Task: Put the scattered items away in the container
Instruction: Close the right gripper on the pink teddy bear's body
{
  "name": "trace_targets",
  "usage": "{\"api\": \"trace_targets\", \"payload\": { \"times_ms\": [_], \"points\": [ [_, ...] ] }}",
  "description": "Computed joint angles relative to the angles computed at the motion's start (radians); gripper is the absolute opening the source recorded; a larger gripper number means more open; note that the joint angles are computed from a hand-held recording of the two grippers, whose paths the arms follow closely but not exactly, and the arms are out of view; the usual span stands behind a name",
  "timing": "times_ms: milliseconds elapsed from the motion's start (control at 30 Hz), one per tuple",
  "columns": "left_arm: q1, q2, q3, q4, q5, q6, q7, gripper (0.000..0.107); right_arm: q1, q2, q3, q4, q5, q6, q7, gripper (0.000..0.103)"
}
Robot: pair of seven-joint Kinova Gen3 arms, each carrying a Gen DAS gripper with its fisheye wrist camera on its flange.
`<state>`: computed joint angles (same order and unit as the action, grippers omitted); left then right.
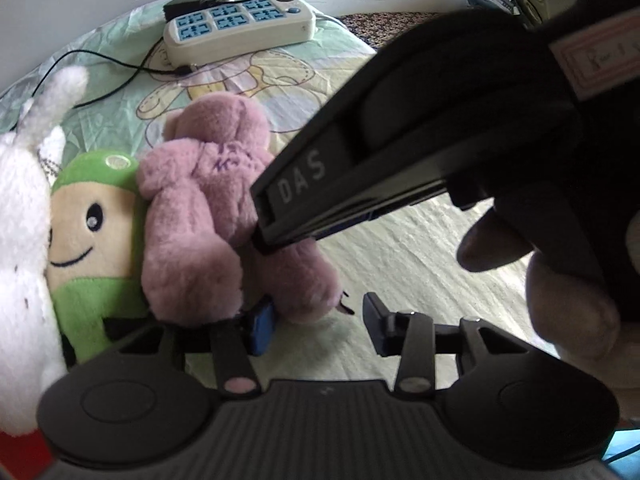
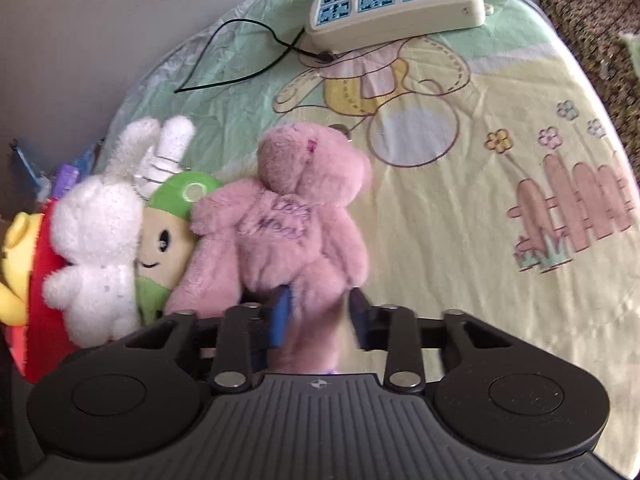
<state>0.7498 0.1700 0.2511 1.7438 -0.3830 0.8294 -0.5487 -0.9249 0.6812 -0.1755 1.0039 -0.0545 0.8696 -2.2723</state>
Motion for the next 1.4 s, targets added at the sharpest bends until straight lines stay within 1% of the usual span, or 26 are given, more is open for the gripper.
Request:
{"api": "trace_targets", "payload": {
  "times_ms": [67, 133, 233, 267, 300, 333, 400, 433, 467, 567, 667, 733, 767, 867, 900, 967, 1133, 1200, 1233, 1300, 1400],
  "points": [
    [-0.013, -0.02, 0.006, 0.015, 0.031, -0.034, -0.02, 0.043, -0.022, -0.011, 0.021, 0.006, 0.03, 0.01, -0.014, 0.024],
    [-0.014, -0.022, 0.016, 0.012, 0.045, -0.048, -0.039, 0.043, -0.025, -0.033, 0.024, 0.037, 0.04, 0.0, -0.028, 0.023],
    [-0.017, -0.025, 0.039, 0.004, 0.094, -0.077, -0.118, 0.043, -0.026, -0.073, 0.024, 0.083, 0.062, -0.004, -0.031, 0.022],
    [-0.006, -0.022, 0.046, -0.004, 0.089, -0.074, -0.136, 0.044, -0.028, -0.084, 0.024, 0.091, 0.071, 0.005, -0.03, 0.022],
    [0.007, -0.019, 0.05, -0.01, 0.081, -0.071, -0.151, 0.044, -0.034, -0.091, 0.025, 0.093, 0.083, 0.024, -0.032, 0.021],
    [0.019, -0.016, 0.055, -0.015, 0.076, -0.068, -0.167, 0.045, -0.039, -0.097, 0.026, 0.097, 0.093, 0.042, -0.033, 0.017],
    [0.028, -0.018, 0.058, -0.015, 0.089, -0.067, -0.2, 0.048, -0.037, -0.116, 0.015, 0.127, 0.098, 0.037, -0.03, 0.016],
    [0.03, -0.024, 0.059, -0.009, 0.101, -0.069, -0.212, 0.049, -0.04, -0.126, 0.014, 0.141, 0.103, 0.036, -0.033, 0.012],
    [0.032, -0.032, 0.058, -0.003, 0.107, -0.069, -0.217, 0.049, -0.038, -0.133, 0.009, 0.154, 0.103, 0.033, -0.036, 0.009],
    [0.032, -0.078, 0.052, 0.034, 0.098, -0.077, -0.183, 0.049, -0.016, -0.163, -0.005, 0.21, 0.08, -0.017, -0.051, 0.01],
    [0.009, -0.119, 0.049, 0.065, 0.055, -0.084, -0.082, 0.049, -0.014, -0.199, 0.016, 0.275, 0.086, -0.11, -0.126, 0.018],
    [-0.015, -0.12, 0.048, 0.068, 0.017, -0.072, -0.015, 0.049, -0.01, -0.208, 0.026, 0.3, 0.096, -0.166, -0.171, 0.032],
    [-0.027, -0.117, 0.042, 0.071, 0.016, -0.073, 0.007, 0.049, -0.007, -0.203, 0.028, 0.3, 0.102, -0.178, -0.185, 0.035],
    [-0.072, -0.114, 0.035, 0.089, 0.056, -0.111, 0.011, 0.049, -0.002, -0.166, 0.023, 0.258, 0.122, -0.168, -0.181, 0.037],
    [-0.076, -0.117, 0.036, 0.093, 0.056, -0.117, 0.021, 0.052, 0.009, -0.154, 0.011, 0.244, 0.116, -0.166, -0.162, 0.037],
    [-0.078, -0.111, 0.043, 0.083, 0.043, -0.104, 0.04, 0.056, 0.032, -0.141, -0.013, 0.237, 0.093, -0.178, -0.12, 0.039],
    [-0.075, -0.116, 0.049, 0.082, 0.02, -0.075, 0.076, 0.057, 0.038, -0.11, -0.018, 0.21, 0.062, -0.181, -0.069, 0.041],
    [-0.074, -0.121, 0.053, 0.084, 0.014, -0.063, 0.092, 0.061, 0.045, -0.106, -0.021, 0.214, 0.046, -0.202, -0.055, 0.041],
    [-0.074, -0.118, 0.056, 0.082, 0.013, -0.049, 0.099, 0.061, 0.043, -0.103, -0.019, 0.212, 0.044, -0.207, -0.05, 0.042],
    [-0.077, -0.115, 0.055, 0.081, 0.023, -0.03, 0.099, 0.061, 0.042, -0.096, -0.015, 0.209, 0.037, -0.213, -0.046, 0.044],
    [-0.092, -0.11, 0.049, 0.086, 0.056, -0.036, 0.075, 0.061, 0.064, -0.089, -0.034, 0.213, 0.002, -0.23, -0.022, 0.046]
  ]
}}
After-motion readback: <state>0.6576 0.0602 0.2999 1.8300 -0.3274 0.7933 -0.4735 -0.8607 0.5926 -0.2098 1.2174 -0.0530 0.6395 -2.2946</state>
